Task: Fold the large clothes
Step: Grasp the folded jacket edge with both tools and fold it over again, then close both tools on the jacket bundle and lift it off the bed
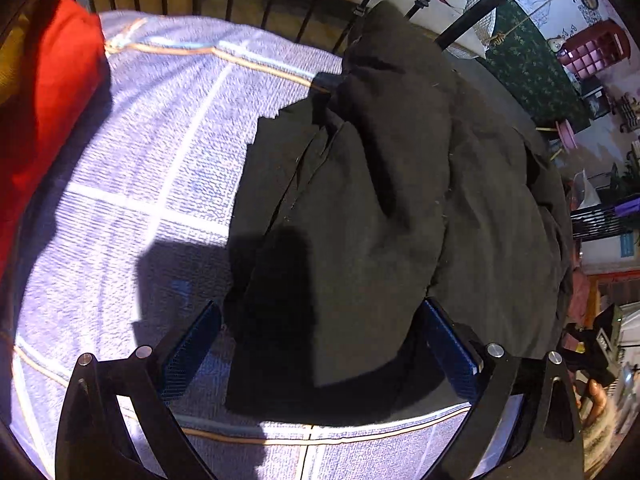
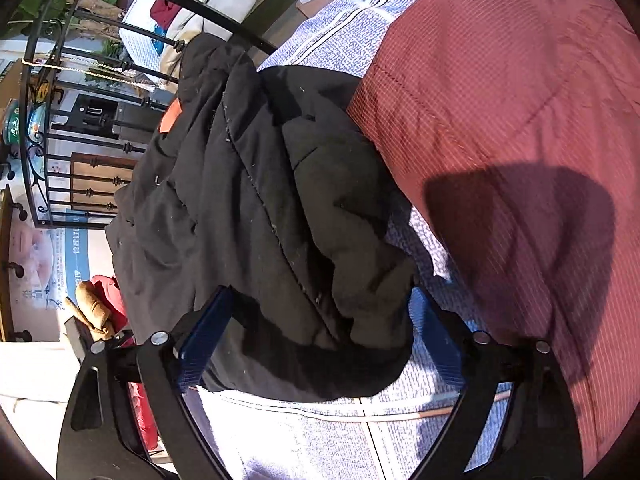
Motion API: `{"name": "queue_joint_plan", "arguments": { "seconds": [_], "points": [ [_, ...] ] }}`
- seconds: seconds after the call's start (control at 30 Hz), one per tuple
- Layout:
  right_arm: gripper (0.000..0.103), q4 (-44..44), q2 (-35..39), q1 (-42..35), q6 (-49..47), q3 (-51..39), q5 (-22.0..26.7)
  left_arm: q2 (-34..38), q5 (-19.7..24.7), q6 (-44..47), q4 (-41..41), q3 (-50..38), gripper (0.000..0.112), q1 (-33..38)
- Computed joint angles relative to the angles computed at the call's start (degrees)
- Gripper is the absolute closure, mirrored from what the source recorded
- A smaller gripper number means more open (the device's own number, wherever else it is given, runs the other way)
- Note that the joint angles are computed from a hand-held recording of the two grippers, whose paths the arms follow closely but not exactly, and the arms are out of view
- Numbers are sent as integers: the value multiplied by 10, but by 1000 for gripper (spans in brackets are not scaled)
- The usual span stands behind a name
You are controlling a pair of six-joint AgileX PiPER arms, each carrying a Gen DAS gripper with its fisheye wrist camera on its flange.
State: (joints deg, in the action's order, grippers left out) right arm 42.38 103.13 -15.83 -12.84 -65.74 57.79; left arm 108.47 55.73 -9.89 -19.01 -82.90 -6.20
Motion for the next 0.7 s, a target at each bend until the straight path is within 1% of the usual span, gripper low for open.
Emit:
{"name": "queue_joint_plan", "arguments": {
  "seconds": [0.07,0.13,0.2,0.33,0.5,0.6,0.7],
  "points": [
    [12,-2,15,-1,-3,-11,5,13,-3,26,-25,0,14,10],
    [9,2,31,-4,-8,-20,14,31,2,47,-45,-8,14,19],
    [6,0,46,2,-4,-33,15,49,9,51,-52,-25,14,22],
    [6,-12,78,21,13,-66,9,92,27,30,-51,-83,14,25],
    [5,-15,111,30,40,-98,8,154,68,13,-45,-171,14,16],
    [5,-25,119,36,52,-106,2,181,92,1,-55,-206,14,20],
    [5,-31,111,40,53,-97,-9,200,112,-28,-56,-233,14,17]
  ]
}}
